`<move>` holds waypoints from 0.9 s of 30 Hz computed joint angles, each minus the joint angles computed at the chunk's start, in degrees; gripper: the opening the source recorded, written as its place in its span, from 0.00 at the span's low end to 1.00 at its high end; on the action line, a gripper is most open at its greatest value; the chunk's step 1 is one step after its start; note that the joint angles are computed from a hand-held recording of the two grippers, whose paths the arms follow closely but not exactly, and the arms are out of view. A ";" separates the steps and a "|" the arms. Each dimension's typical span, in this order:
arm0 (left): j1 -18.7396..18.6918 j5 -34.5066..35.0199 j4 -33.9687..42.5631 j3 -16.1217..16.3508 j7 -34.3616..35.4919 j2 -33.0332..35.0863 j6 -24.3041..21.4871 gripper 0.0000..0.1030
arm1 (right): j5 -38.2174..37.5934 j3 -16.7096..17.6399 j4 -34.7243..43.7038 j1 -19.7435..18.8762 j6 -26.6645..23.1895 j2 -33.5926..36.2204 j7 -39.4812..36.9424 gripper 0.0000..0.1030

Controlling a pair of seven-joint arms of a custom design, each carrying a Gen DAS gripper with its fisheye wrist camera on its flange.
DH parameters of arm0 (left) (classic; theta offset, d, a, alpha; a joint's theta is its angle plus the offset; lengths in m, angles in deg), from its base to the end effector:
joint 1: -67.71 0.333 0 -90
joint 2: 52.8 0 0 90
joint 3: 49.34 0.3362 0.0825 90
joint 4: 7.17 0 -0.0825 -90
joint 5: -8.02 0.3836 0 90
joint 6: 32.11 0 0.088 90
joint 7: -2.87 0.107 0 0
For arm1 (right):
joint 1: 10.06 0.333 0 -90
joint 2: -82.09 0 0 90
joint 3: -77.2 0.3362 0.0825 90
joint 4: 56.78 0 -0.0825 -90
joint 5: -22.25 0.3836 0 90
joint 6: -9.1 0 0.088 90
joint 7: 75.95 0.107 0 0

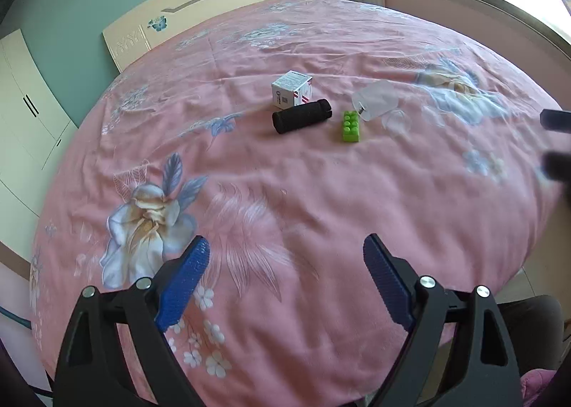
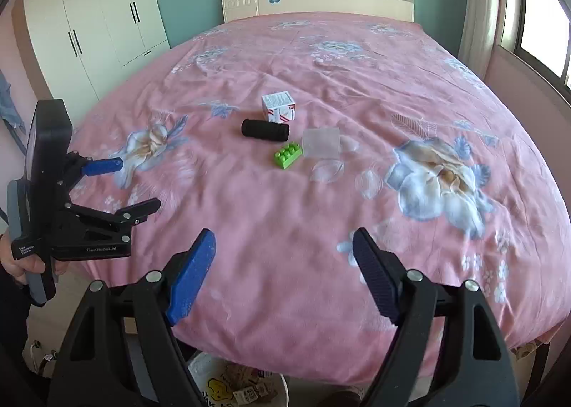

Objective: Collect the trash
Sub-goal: 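Move both open tools back over the bed toward the remaining items, then grasp the black foam tube with the left tool while the right tool grasps the clear cup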

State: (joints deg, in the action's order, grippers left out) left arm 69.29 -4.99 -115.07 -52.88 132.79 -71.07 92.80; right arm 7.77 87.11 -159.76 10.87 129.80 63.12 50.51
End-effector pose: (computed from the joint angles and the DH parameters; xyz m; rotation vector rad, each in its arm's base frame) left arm 0.4891 -0.0313 0.7270 -1.1456 2.3482 -0.6080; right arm 0.4063 0.2520 0.7659 -1.7594 1.8145 -0.5612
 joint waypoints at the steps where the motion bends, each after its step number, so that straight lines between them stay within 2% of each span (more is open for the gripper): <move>1: -0.03 0.32 1.07 -0.26 -0.15 1.44 0.26 0.87 | -0.44 -0.21 1.03 -0.39 0.57 1.48 -0.08 0.76; 10: -1.28 -2.28 12.21 -1.31 3.99 14.87 2.15 0.87 | -2.05 -2.67 7.88 -2.32 4.73 12.18 -0.08 0.76; 15: -1.04 -5.85 20.42 -2.25 8.71 22.79 -0.57 0.87 | -3.86 -3.58 11.30 -2.53 5.55 18.19 1.13 0.76; 18: -0.77 -7.33 26.06 -3.34 11.22 27.78 -3.28 0.87 | -7.95 -4.06 13.54 -2.01 5.10 21.76 3.53 0.76; 20: -0.70 -8.31 28.37 -4.22 13.49 30.22 -2.96 0.87 | -9.44 -4.70 15.01 -1.79 5.09 24.03 4.40 0.76; 25: -0.19 -10.54 34.72 -6.02 16.94 36.15 -6.24 0.87 | -11.81 -6.25 17.76 -1.20 4.38 28.28 5.77 0.76; 27: -0.25 -10.66 35.37 -6.47 18.10 37.15 -6.53 0.82 | -11.34 -6.78 18.10 -1.39 4.88 29.22 6.29 0.76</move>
State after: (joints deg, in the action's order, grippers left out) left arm 69.04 -15.65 -79.70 -59.35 150.89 -33.92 86.27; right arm -3.57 80.33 -141.66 9.48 134.68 92.34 56.80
